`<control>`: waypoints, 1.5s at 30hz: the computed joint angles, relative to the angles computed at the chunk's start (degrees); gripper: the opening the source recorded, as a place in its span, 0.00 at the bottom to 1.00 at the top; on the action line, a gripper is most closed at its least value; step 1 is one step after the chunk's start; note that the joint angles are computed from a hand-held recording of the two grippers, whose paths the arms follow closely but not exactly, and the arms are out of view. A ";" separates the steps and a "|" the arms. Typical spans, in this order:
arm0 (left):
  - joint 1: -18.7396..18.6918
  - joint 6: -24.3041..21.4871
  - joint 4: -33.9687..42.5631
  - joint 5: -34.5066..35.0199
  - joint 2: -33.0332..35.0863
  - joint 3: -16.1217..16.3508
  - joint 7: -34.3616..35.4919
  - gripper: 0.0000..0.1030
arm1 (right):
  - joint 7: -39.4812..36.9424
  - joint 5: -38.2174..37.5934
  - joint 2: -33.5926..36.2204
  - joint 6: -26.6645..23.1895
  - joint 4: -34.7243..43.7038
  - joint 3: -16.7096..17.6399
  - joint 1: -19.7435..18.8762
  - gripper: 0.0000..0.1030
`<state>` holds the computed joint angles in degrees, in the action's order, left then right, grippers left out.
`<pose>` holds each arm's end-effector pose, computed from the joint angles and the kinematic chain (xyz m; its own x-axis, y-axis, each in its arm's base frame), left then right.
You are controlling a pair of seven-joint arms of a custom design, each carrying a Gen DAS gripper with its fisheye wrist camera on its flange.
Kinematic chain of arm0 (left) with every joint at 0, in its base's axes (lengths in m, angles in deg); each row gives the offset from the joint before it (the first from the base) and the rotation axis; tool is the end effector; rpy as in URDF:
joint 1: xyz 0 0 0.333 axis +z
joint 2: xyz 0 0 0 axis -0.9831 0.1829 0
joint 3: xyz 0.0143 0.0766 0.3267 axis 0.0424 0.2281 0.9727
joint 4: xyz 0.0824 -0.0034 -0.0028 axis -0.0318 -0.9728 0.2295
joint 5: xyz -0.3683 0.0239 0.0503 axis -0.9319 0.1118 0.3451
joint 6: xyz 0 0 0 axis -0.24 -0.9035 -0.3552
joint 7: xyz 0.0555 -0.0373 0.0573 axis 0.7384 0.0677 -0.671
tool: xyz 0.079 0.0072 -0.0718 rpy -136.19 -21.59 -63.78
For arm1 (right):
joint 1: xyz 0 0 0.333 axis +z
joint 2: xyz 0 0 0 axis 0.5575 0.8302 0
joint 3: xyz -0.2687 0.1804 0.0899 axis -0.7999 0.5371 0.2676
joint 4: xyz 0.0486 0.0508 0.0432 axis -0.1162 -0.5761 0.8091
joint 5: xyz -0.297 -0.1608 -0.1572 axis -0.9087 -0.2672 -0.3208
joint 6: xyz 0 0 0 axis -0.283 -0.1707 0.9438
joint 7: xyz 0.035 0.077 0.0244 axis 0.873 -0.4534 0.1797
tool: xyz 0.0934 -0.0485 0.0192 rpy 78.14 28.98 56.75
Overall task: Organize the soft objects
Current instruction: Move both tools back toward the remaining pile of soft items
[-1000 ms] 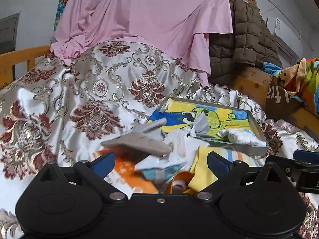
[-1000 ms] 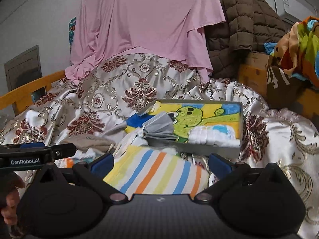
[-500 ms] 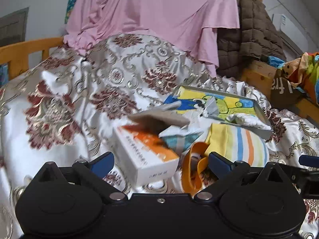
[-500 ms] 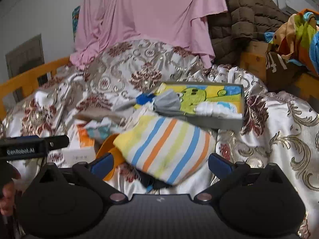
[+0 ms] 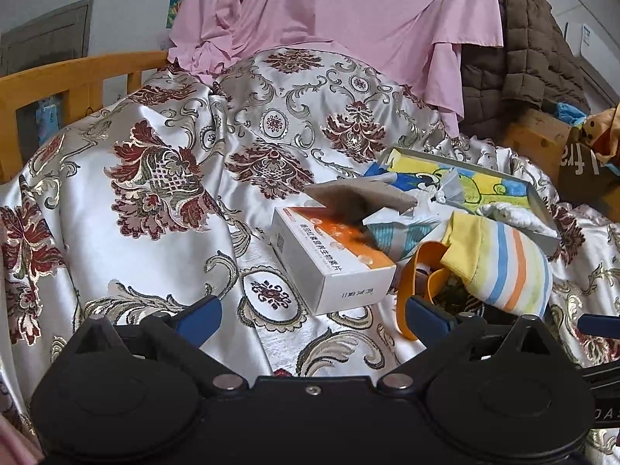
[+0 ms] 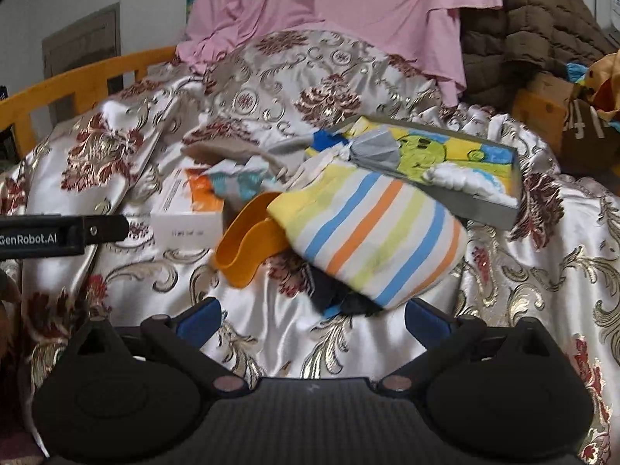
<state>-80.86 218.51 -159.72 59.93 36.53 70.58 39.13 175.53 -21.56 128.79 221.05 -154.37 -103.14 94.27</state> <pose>0.7285 -0.1614 0.2895 -0.2613 -0.9537 0.1488 -0.5660 0.0265 -0.8240 0.6584 0.3226 0.2900 -0.0597 -0.9969 0.0510 -0.6284 -0.0022 -0.7779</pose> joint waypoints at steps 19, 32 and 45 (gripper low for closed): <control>-9.53 -4.16 -2.17 -4.83 -2.58 11.73 0.62 0.98 | -5.82 -4.37 -2.37 -1.96 3.45 9.75 -7.51 1.00; -6.95 -6.81 -1.47 -2.46 -2.33 7.84 3.13 0.98 | -1.62 -9.90 -2.73 -6.21 4.61 9.82 -8.31 1.00; 3.74 -8.61 4.12 2.55 3.75 -9.34 15.32 0.98 | 6.26 -19.86 0.55 -5.35 4.06 -2.20 -2.90 1.00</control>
